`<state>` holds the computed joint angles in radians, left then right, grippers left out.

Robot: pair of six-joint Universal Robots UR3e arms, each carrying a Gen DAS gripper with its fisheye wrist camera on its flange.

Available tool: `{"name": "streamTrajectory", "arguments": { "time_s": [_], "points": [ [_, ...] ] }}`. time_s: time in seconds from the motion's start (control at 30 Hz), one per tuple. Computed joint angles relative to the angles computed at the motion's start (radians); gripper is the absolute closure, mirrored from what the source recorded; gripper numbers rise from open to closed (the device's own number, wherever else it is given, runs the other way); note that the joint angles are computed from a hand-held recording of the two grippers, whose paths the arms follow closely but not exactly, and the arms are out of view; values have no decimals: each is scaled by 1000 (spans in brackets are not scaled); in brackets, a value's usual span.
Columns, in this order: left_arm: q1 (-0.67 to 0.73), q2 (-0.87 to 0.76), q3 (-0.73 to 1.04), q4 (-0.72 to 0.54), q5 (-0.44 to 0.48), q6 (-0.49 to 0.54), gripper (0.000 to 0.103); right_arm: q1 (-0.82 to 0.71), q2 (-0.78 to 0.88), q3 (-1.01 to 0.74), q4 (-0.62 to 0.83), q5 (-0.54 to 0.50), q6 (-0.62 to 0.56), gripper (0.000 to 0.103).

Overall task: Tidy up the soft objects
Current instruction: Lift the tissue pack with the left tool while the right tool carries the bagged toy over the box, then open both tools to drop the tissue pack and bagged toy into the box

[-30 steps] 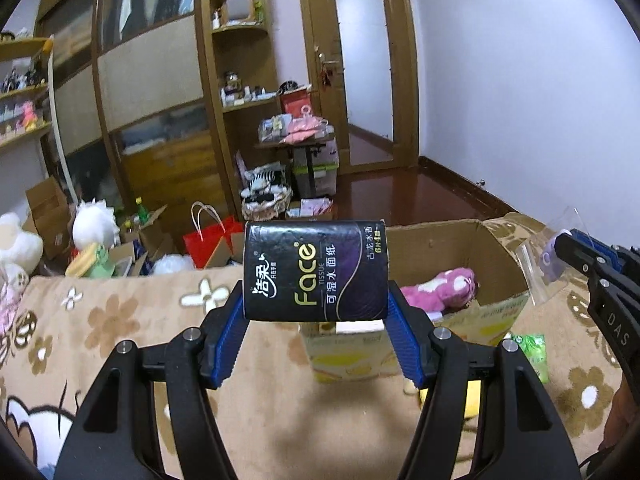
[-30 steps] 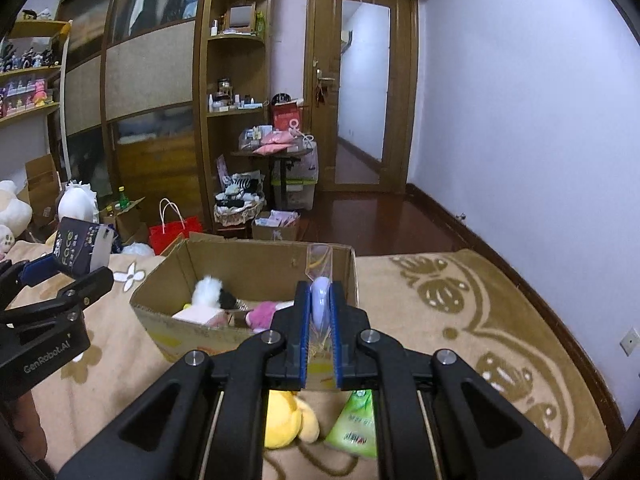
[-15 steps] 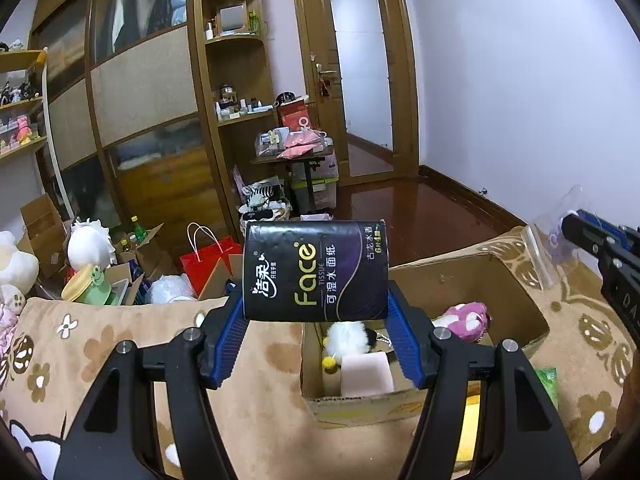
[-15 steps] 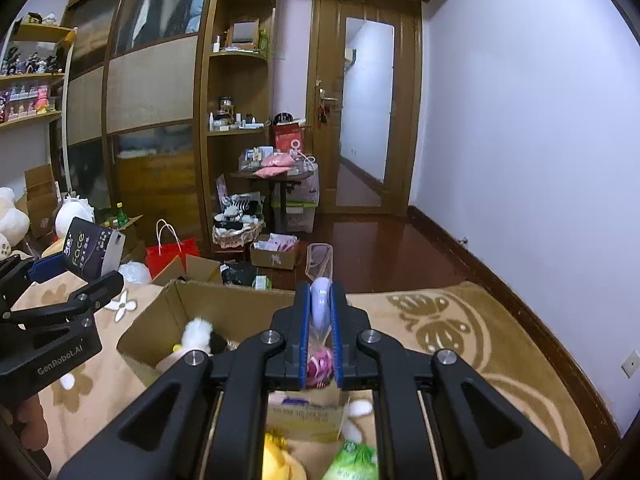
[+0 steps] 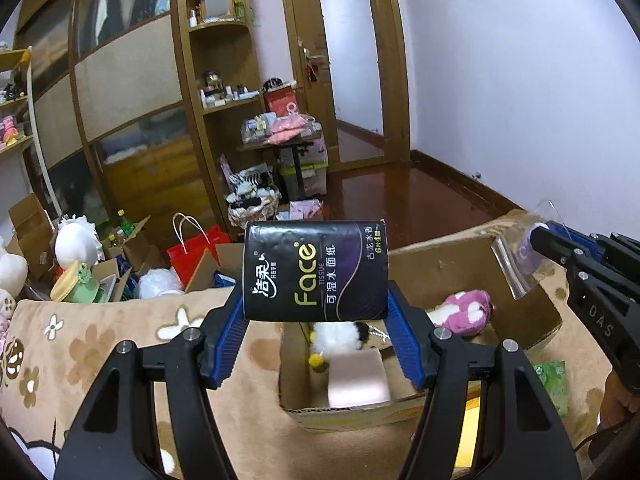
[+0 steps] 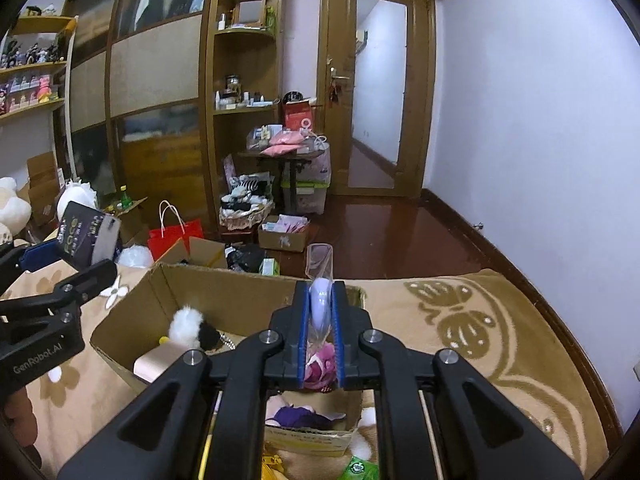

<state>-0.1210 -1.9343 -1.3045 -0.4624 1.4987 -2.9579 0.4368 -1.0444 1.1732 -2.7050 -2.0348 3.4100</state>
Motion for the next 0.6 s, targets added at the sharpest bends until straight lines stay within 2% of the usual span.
{"name": "streamTrajectory", "arguments": {
  "time_s": [0.23, 0.3, 0.37, 0.5, 0.57, 0.6],
  "points": [
    [0, -35, 28, -51, -24, 2, 38, -27, -6, 17, 5, 101, 14, 91],
    [3, -41, 31, -60, -26, 1, 36, -37, -16, 38, 3, 127, 27, 90],
    [8, -43, 28, -60, -29, -1, 25, -46, -31, 64, -3, 152, 41, 90],
    [14, -48, 33, -75, -22, -10, 20, -54, -47, 89, -6, 171, 54, 89],
    [17, -46, 31, -89, -20, -8, 19, -54, -56, 99, -6, 171, 59, 84],
    [17, -45, 32, -93, -16, -7, 18, -54, -61, 103, -5, 171, 62, 77]
  ]
}}
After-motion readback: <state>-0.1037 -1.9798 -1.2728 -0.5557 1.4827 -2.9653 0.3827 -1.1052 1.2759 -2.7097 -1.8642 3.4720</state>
